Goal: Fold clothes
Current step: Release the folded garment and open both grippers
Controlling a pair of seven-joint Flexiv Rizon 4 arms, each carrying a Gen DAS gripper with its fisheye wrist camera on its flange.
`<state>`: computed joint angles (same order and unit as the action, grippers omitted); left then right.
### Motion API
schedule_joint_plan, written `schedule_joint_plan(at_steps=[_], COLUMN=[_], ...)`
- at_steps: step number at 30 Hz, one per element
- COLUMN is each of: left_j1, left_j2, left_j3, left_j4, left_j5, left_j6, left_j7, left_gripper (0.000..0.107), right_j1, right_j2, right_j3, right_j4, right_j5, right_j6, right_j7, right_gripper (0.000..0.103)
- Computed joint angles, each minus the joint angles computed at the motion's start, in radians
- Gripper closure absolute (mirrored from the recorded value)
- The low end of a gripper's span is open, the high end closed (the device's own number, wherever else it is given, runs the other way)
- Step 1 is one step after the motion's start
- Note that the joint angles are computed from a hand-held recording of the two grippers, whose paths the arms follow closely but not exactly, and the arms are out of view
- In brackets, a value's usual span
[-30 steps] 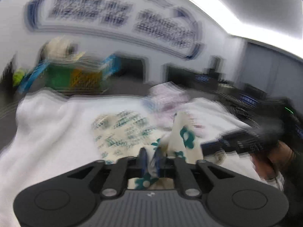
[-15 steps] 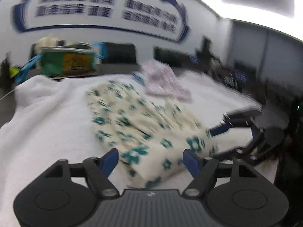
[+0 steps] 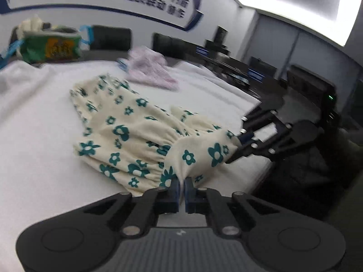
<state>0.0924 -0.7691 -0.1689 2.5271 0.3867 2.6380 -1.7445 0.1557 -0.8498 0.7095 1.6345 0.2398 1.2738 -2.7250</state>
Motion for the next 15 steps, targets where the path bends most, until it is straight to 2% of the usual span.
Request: schedule_joint_plan(at_steps=[2,4,5,6,7,8,9,11,15], left_j1=[-0.044,-0.054,-0.061,-0.06,-0.058,-0.057,-0.072,-0.092,-0.148], left_j2=[-0.065,-0.12,-0.142,-0.162,-0.18,-0.197,-0.208,-0.22,-0.254], left_j3=[0.014,0.026,0.034,0.036,0.038,0.038,0.033,0.02,-0.008], left_j4=[0.01,0.017,0.023,0.024,0.024,0.024,0.03,0.027,-0.004], left_j5=[-0.026,-0.034,-0.047,-0.055,-0.063,-0.078,-0.13,-0.208,-0.376], left_j6=[0.088,0.177,0.242,0.306,0.368,0.429,0.484,0.537,0.592], left_j7=[-0.009,-0.026,-0.037,-0.055,-0.075,-0.095,-0.119,-0.164,-0.258], left_gripper=[0.101,0.099,0.088,0.078,0.054,0.038,0.036,0.036,0.036], right_j1=[-0.013,-0.018,-0.037,-0.061,-0.087,-0.131,-0.185,-0.285,-0.339], right_j2=[0.039,0.053,0.052,0.049,0.045,0.03,0.001,-0.069,-0.218], right_j3=[-0.006,-0.011,0.002,0.02,0.046,0.101,0.169,0.294,0.439], right_j4=[0.066,0.102,0.102,0.096,0.098,0.107,0.107,0.099,0.08], right_j5=[0.004,0.026,0.044,0.064,0.092,0.134,0.166,0.201,0.228], right_j6=[-0.011,0.018,0.013,0.007,0.038,0.11,0.164,0.223,0.427], right_j7=[-0.002,0.014,0.029,0.038,0.026,-0.009,-0.037,-0.063,-0.076], right_gripper=[0.093,0.084,0.077,0.06,0.052,0.041,0.032,0.024,0.023])
